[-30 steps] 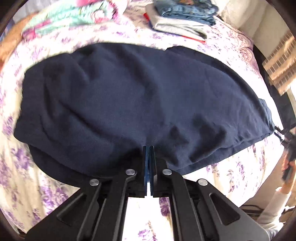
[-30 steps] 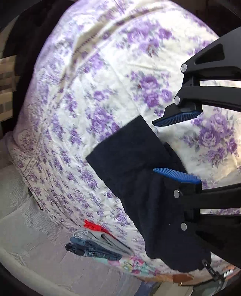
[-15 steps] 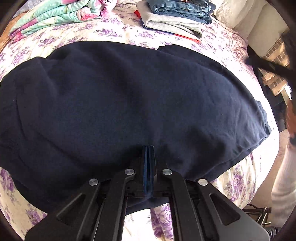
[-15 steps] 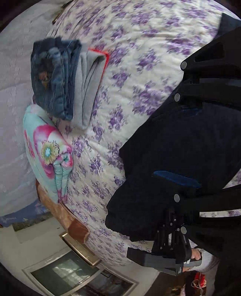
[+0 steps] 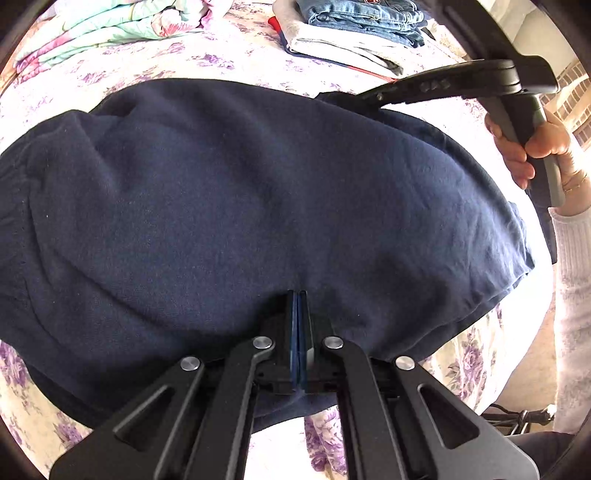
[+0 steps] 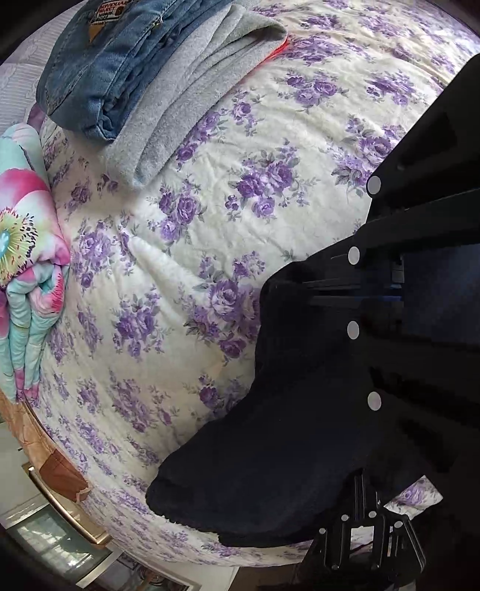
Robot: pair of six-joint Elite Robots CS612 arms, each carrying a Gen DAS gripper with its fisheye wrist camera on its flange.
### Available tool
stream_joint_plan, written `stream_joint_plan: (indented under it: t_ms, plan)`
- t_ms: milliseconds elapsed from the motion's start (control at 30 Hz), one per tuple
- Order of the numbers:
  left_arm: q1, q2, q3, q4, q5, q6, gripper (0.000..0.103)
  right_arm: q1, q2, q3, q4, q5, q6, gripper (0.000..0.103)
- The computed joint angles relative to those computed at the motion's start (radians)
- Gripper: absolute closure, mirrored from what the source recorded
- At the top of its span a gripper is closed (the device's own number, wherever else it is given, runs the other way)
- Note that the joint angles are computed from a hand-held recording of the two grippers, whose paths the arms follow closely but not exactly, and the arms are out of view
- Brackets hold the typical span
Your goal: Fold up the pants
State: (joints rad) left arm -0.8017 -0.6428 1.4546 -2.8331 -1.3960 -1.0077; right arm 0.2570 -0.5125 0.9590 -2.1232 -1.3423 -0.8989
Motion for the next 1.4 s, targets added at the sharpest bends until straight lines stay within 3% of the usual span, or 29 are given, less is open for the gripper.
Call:
stream_joint_plan:
  t_ms: [167, 233, 400, 500, 567, 600, 733, 800, 867, 933, 967, 1067, 1167, 1267, 1400]
  plan:
    - [-0.003, -0.001, -0.006, 0.023, 0.006, -0.006, 0.102, -0.003, -0.004, 0.009, -0.118, 0.029, 0.106, 0.101]
    - [-0.005, 0.002, -0.012, 0.029, 0.011, -0.009, 0.102, -0.004, 0.013, -0.028, -0.090, 0.047, 0.141, 0.101]
    - [-0.004, 0.016, -0.031, 0.034, 0.010, -0.021, 0.102, 0.014, 0.094, -0.125, -0.004, -0.010, 0.176, 0.101]
    - [-0.002, 0.011, -0.034, 0.051, 0.001, -0.021, 0.102, 0.002, 0.099, -0.156, 0.059, 0.042, 0.214, 0.097]
    - [-0.003, 0.000, -0.041, 0.099, 0.010, -0.014, 0.102, -0.015, 0.070, -0.135, 0.072, 0.072, 0.264, 0.080]
    - [-0.005, -0.008, -0.046, 0.123, 0.029, -0.014, 0.102, -0.026, 0.036, -0.090, 0.037, 0.099, 0.261, 0.066]
    - [-0.007, -0.031, -0.062, 0.083, 0.086, 0.036, 0.102, -0.081, -0.124, 0.162, -0.182, 0.166, 0.211, 0.045]
    - [0.006, -0.014, -0.112, 0.070, 0.065, 0.072, 0.101, -0.117, -0.177, 0.254, -0.193, 0.209, 0.203, 0.045]
    - [0.032, 0.033, -0.211, 0.108, -0.002, 0.093, 0.096, -0.150, -0.220, 0.361, -0.251, 0.235, 0.228, 0.048]
    - [0.058, 0.099, -0.339, 0.187, -0.064, 0.089, 0.096, -0.168, -0.244, 0.445, -0.301, 0.233, 0.236, 0.088]
    - [0.065, 0.135, -0.406, 0.232, -0.093, 0.090, 0.096, -0.175, -0.250, 0.481, -0.314, 0.245, 0.243, 0.091]
    - [0.076, 0.226, -0.568, 0.368, -0.122, 0.096, 0.096, -0.190, -0.256, 0.560, -0.379, 0.286, 0.269, 0.091]
    - [0.079, 0.280, -0.659, 0.448, -0.138, 0.093, 0.096, -0.202, -0.252, 0.594, -0.439, 0.330, 0.307, 0.091]
    - [0.083, 0.289, -0.664, 0.429, -0.142, 0.087, 0.096, -0.207, -0.240, 0.591, -0.461, 0.375, 0.349, 0.091]
    - [0.096, 0.288, -0.648, 0.397, -0.170, 0.088, 0.097, -0.186, -0.216, 0.561, -0.334, 0.303, 0.345, 0.092]
